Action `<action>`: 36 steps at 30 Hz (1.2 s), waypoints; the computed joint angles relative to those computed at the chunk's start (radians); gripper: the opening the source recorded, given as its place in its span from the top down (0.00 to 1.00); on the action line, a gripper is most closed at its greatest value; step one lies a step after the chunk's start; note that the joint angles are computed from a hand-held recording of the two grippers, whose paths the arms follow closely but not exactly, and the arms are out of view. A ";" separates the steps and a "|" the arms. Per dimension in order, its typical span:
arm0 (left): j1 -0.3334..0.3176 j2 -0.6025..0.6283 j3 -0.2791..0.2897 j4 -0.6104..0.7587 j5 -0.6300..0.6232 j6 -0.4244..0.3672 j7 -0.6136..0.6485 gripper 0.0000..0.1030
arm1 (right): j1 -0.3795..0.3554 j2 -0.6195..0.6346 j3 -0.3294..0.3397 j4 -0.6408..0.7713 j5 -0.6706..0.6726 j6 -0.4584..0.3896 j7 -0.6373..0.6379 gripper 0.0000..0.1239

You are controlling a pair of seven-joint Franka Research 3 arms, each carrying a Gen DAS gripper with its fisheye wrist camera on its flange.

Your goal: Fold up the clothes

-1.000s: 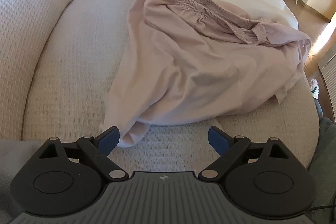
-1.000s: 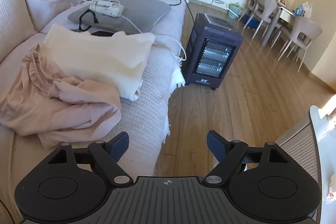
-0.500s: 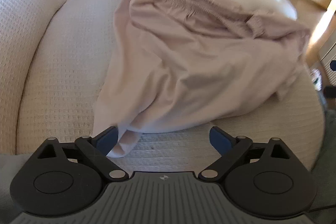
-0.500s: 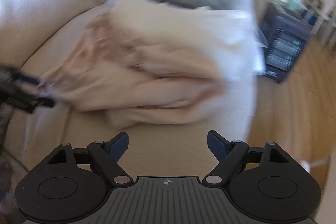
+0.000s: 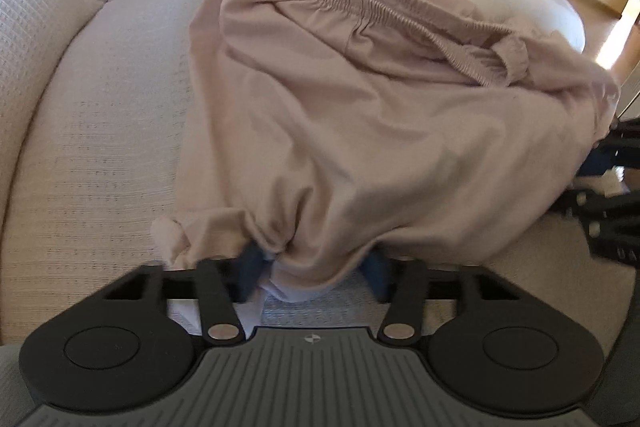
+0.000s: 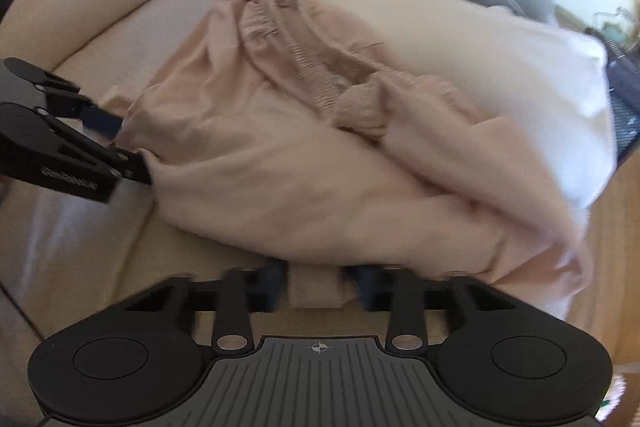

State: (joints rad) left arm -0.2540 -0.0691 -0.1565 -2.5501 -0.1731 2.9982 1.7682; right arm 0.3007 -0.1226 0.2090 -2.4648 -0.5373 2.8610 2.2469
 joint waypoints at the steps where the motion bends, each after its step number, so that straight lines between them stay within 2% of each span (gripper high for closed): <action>1: -0.005 -0.006 0.004 0.004 -0.022 -0.016 0.013 0.78 | -0.001 -0.015 -0.005 -0.013 0.008 0.006 0.000 0.90; 2: -0.003 -0.017 0.004 0.005 -0.021 -0.032 0.008 0.84 | -0.003 -0.030 -0.007 -0.027 0.018 0.012 -0.001 0.92; 5: -0.001 -0.072 0.011 -0.013 0.006 -0.039 -0.011 0.87 | -0.013 -0.107 0.007 -0.073 0.061 0.001 -0.016 0.93; 8: -0.017 -0.192 0.047 -0.051 0.021 -0.068 0.007 0.90 | 0.017 -0.238 -0.005 -0.131 0.165 -0.053 -0.116 0.93; 12: -0.021 -0.373 0.086 -0.103 0.078 -0.075 -0.030 0.91 | 0.072 -0.475 -0.022 -0.222 0.307 -0.154 -0.211 0.93; 15: -0.025 -0.451 0.123 -0.119 0.111 -0.082 -0.061 0.90 | 0.102 -0.632 -0.037 -0.272 0.398 -0.252 -0.252 0.93; 19: -0.087 -0.371 0.167 -0.104 0.101 -0.107 -0.055 0.68 | -0.006 -0.659 0.056 -0.288 0.391 -0.337 -0.234 0.92; 22: -0.124 -0.291 0.177 -0.105 0.043 -0.130 -0.037 0.62 | -0.028 -0.612 0.065 -0.300 0.422 -0.334 -0.234 0.89; 26: -0.099 -0.239 0.148 -0.114 0.002 -0.159 -0.041 0.46 | -0.003 -0.576 0.054 -0.287 0.453 -0.377 -0.279 0.87; 29: -0.022 -0.226 0.089 -0.123 0.065 -0.157 -0.114 0.34 | -0.003 -0.593 0.063 -0.282 0.452 -0.399 -0.294 0.82; 32: 0.014 -0.206 0.080 -0.125 0.103 -0.137 -0.148 0.21 | -0.021 -0.624 0.081 -0.275 0.435 -0.412 -0.277 0.75; 34: 0.023 -0.184 0.086 -0.125 0.111 -0.111 -0.147 0.20 | -0.021 -0.649 0.078 -0.274 0.439 -0.398 -0.271 0.72; 36: 0.022 -0.152 0.099 -0.119 0.099 -0.081 -0.136 0.20 | -0.017 -0.645 0.073 -0.268 0.451 -0.359 -0.274 0.64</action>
